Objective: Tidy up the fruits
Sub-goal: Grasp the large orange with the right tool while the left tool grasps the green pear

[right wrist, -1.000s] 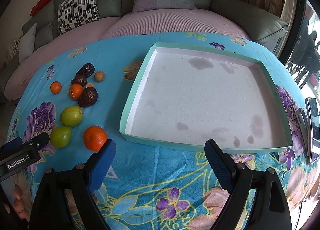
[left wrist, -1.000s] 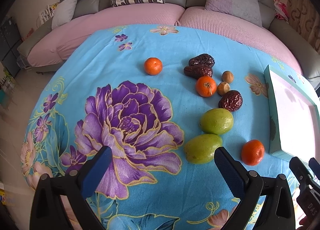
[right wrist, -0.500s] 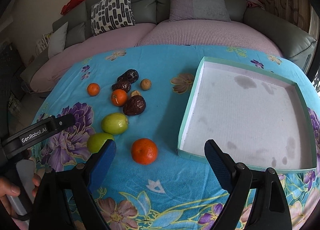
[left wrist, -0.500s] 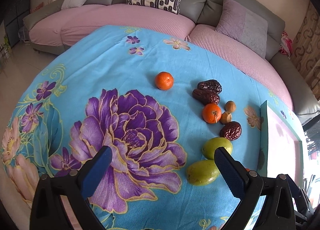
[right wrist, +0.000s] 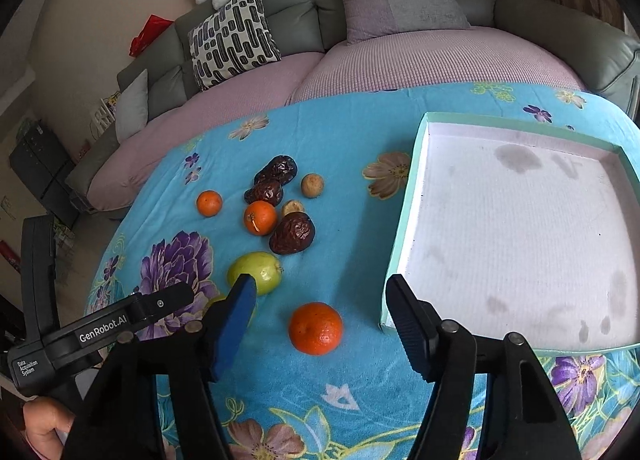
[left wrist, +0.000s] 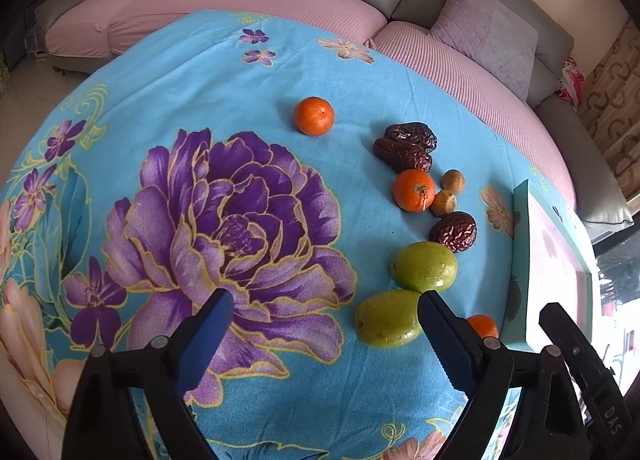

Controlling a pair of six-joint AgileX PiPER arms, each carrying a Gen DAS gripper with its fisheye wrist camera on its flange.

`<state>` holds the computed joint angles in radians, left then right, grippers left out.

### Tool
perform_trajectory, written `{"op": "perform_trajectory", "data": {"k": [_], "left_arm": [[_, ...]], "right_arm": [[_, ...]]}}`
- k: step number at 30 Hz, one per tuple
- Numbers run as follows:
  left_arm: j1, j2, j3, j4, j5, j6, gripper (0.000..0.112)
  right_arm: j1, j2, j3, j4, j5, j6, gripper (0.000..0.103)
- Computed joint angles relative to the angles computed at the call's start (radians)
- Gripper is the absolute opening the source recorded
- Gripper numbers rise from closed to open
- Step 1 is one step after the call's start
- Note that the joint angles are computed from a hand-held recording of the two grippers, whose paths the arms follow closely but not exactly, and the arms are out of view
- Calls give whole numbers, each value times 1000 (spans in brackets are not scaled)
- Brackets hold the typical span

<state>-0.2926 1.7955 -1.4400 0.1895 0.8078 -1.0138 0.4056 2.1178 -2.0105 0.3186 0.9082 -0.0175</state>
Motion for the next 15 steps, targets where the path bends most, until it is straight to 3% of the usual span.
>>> {"op": "perform_trajectory", "data": {"k": [8,12,15], "left_arm": [[-23,97,-120,-85,47,128,83],[-29,132,-163,-92,86,150,74],[-23,133,-160,-126,66,185,62]], "right_arm": [[-26,24,-33,-3,27,39,62],[-17,35,-47,-2,48,26,61],[-11,34,-44,-14,46,26,61]]}}
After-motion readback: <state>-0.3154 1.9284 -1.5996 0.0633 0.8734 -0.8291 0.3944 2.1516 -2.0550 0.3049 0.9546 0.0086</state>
